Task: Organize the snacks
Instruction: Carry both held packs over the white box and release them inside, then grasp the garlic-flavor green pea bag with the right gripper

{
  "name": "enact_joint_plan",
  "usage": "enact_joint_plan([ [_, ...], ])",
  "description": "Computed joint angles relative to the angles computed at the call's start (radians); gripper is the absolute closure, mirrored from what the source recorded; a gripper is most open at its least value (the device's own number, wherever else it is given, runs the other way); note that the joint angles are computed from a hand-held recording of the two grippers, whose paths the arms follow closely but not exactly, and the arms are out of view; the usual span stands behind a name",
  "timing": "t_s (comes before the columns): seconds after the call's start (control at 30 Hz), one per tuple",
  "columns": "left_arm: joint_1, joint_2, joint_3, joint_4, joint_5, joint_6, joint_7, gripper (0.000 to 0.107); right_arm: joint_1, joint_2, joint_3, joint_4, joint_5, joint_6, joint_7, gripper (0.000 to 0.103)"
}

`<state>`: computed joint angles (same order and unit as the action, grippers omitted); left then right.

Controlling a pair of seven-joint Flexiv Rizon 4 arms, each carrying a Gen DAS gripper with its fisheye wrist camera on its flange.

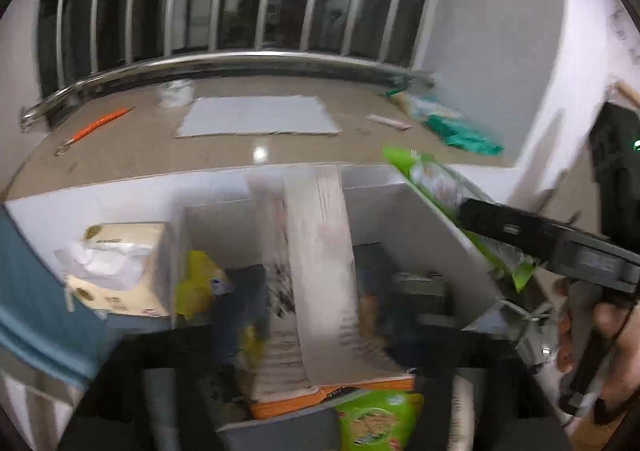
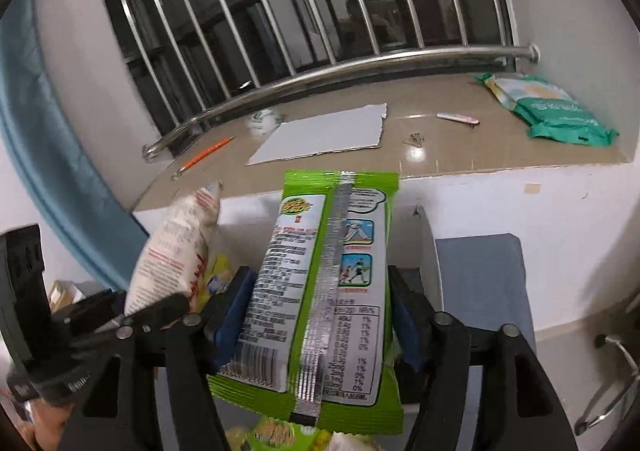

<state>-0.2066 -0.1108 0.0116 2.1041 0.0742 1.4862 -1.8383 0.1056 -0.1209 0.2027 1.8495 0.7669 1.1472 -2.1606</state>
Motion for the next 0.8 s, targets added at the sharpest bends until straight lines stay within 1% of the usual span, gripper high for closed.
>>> enact_joint_plan([
  [0.03, -0.002, -0.003, 0.009, -0.003, 0.016, -0.001, -0.013, 0.004, 0.022, -0.014, -0.011, 0.012, -0.074, 0.037, 0.065, 0.004],
  [0.07, 0.000, -0.004, 0.011, 0.006, 0.020, 0.014, -0.016, 0.004, 0.034, -0.019, -0.013, 0.029, -0.108, 0.092, 0.098, 0.000],
  [0.1, 0.003, 0.000, 0.007, 0.016, 0.010, 0.021, -0.009, 0.004, 0.023, -0.018, -0.002, 0.034, -0.085, 0.127, 0.081, 0.000],
  [0.13, 0.014, 0.004, -0.006, 0.036, -0.022, 0.035, 0.019, 0.004, -0.002, -0.015, 0.014, 0.022, -0.032, 0.102, 0.037, 0.000],
  [0.17, 0.009, 0.009, 0.004, 0.041, -0.010, 0.032, 0.008, 0.004, -0.018, -0.010, 0.020, 0.015, 0.003, 0.076, 0.011, 0.000],
  [0.23, -0.013, 0.021, 0.044, 0.029, 0.086, 0.005, -0.079, 0.004, -0.021, 0.004, 0.014, 0.029, -0.002, 0.055, 0.013, 0.000],
  [0.3, 0.004, 0.043, 0.027, 0.059, 0.064, 0.020, -0.055, 0.004, -0.022, 0.025, 0.013, 0.044, 0.020, 0.052, -0.028, 0.000],
  [0.4, 0.013, 0.083, 0.018, 0.089, 0.083, 0.035, -0.074, 0.004, -0.008, 0.073, 0.006, 0.087, 0.026, 0.075, -0.069, 0.000],
  [0.47, 0.021, 0.127, 0.006, 0.130, 0.087, 0.058, -0.074, 0.004, -0.002, 0.118, -0.009, 0.110, 0.072, 0.059, -0.118, 0.000],
  [0.5, 0.026, 0.151, -0.001, 0.153, 0.090, 0.073, -0.078, 0.004, -0.002, 0.157, -0.021, 0.128, 0.124, 0.034, -0.171, 0.000],
  [0.6, 0.012, 0.221, -0.010, 0.251, 0.035, 0.145, -0.041, 0.004, 0.016, 0.248, -0.067, 0.186, 0.206, -0.005, -0.258, 0.000],
  [0.63, 0.012, 0.254, -0.021, 0.293, 0.028, 0.165, -0.032, 0.004, 0.019, 0.292, -0.086, 0.218, 0.233, -0.029, -0.285, 0.000],
  [0.7, 0.053, 0.310, -0.073, 0.351, 0.058, 0.182, -0.060, 0.004, 0.029, 0.359, -0.117, 0.277, 0.255, -0.054, -0.307, 0.000],
  [0.73, 0.046, 0.333, -0.079, 0.391, 0.053, 0.209, -0.055, 0.004, 0.034, 0.402, -0.137, 0.317, 0.279, -0.067, -0.328, 0.000],
  [0.8, 0.004, 0.367, -0.071, 0.460, 0.019, 0.249, -0.047, 0.004, 0.042, 0.472, -0.175, 0.393, 0.303, -0.087, -0.352, 0.000],
])
